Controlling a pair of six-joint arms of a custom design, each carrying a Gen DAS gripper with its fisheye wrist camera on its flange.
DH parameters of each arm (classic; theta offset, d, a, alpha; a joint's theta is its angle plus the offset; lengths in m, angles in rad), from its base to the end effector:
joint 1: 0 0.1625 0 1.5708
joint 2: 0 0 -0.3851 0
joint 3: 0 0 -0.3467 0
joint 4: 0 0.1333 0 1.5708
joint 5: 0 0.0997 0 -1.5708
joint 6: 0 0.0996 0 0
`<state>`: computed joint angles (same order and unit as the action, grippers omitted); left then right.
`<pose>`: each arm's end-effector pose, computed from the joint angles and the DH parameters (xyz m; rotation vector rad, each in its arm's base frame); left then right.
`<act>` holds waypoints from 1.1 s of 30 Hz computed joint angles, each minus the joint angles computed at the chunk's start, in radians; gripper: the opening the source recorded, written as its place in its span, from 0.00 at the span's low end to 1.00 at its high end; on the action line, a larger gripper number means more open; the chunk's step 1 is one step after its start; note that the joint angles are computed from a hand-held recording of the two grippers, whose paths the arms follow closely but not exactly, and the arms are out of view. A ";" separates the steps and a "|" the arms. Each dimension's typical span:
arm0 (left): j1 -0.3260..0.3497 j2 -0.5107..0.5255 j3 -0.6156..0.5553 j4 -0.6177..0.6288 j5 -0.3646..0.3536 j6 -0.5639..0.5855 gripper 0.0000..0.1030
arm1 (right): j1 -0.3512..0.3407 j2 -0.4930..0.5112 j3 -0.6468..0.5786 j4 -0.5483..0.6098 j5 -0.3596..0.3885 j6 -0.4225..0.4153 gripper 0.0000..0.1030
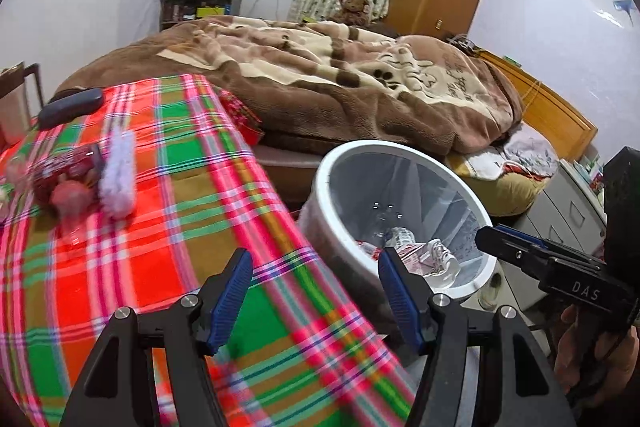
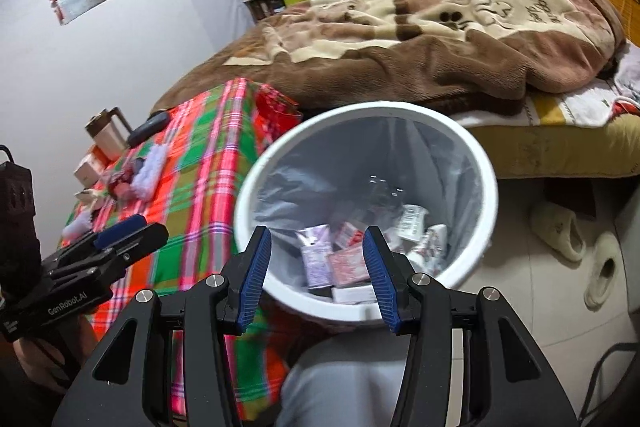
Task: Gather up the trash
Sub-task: 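Move both tools back from the bin toward the white foam nets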
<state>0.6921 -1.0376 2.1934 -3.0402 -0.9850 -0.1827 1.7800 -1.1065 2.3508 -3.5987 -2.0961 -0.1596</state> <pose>-0.2308 -0.4360 0.1287 0.7957 2.5691 -0.7764 0.1677 -0.3887 0.1878 0.1820 -2.4629 1.0302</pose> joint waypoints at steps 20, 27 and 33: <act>-0.020 -0.265 0.205 0.016 0.182 -0.083 0.60 | 0.098 0.110 -0.079 0.109 0.066 -0.031 0.48; -0.005 -0.334 0.244 0.053 0.219 -0.107 0.60 | 0.125 0.142 -0.109 0.139 0.069 -0.037 0.48; 0.015 -0.390 0.257 0.099 0.244 -0.130 0.60 | 0.138 0.172 -0.151 0.179 0.100 -0.053 0.48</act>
<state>0.7067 -1.4275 2.4506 -2.9413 -0.7407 -0.3129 1.9183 -0.9344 2.2000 -3.4202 -1.9959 -0.2128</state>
